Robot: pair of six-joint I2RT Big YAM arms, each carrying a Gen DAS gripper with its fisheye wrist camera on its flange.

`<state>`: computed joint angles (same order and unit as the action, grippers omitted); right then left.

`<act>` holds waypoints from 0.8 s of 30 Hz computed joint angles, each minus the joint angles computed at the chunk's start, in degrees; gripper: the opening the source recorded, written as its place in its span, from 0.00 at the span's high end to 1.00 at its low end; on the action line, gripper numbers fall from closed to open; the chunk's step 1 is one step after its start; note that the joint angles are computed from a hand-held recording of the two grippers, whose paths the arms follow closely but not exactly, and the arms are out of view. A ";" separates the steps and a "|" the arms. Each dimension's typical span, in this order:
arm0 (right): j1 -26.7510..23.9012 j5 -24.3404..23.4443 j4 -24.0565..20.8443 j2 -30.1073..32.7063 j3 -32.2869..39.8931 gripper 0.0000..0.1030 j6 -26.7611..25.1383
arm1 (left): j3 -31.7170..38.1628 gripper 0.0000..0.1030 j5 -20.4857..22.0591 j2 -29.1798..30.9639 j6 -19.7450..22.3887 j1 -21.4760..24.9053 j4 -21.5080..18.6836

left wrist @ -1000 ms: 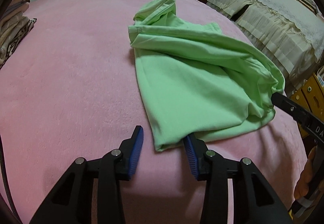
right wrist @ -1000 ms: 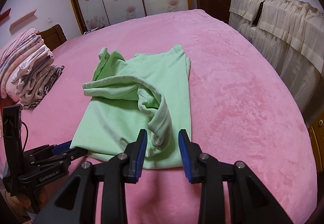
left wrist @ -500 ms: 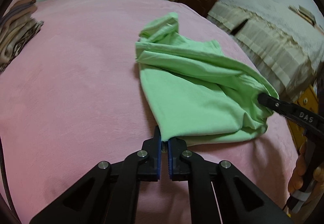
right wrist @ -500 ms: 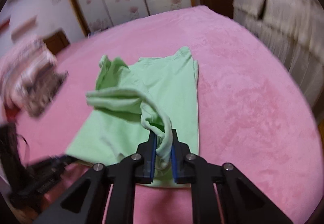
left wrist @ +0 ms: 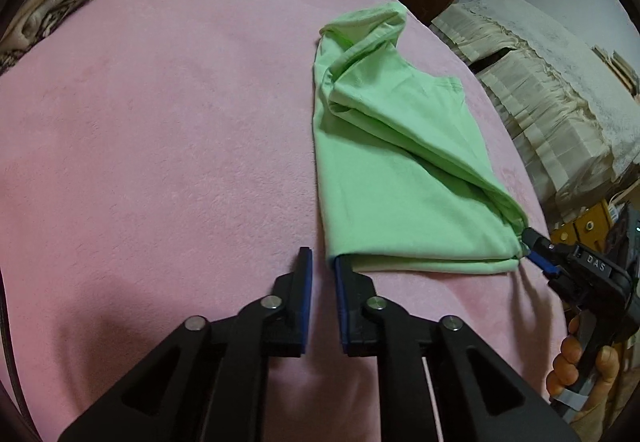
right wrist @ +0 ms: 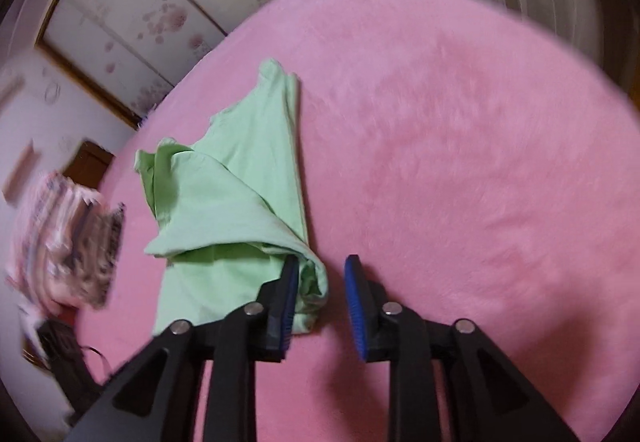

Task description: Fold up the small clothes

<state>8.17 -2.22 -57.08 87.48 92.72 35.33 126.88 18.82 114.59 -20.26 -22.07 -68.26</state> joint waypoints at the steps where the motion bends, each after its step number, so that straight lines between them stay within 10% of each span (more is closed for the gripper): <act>1: 1.00 2.31 -0.73 0.04 1.29 0.74 -2.74 | 0.20 0.83 0.10 -0.11 -0.31 0.15 -0.44; 11: 11.11 11.99 -3.31 8.25 15.68 0.61 -25.75 | -1.45 0.64 0.96 -2.46 -1.72 1.64 0.66; 24: 16.91 17.26 -9.25 26.90 33.37 0.61 -41.07 | -1.77 0.62 3.53 -1.63 -3.19 4.09 1.15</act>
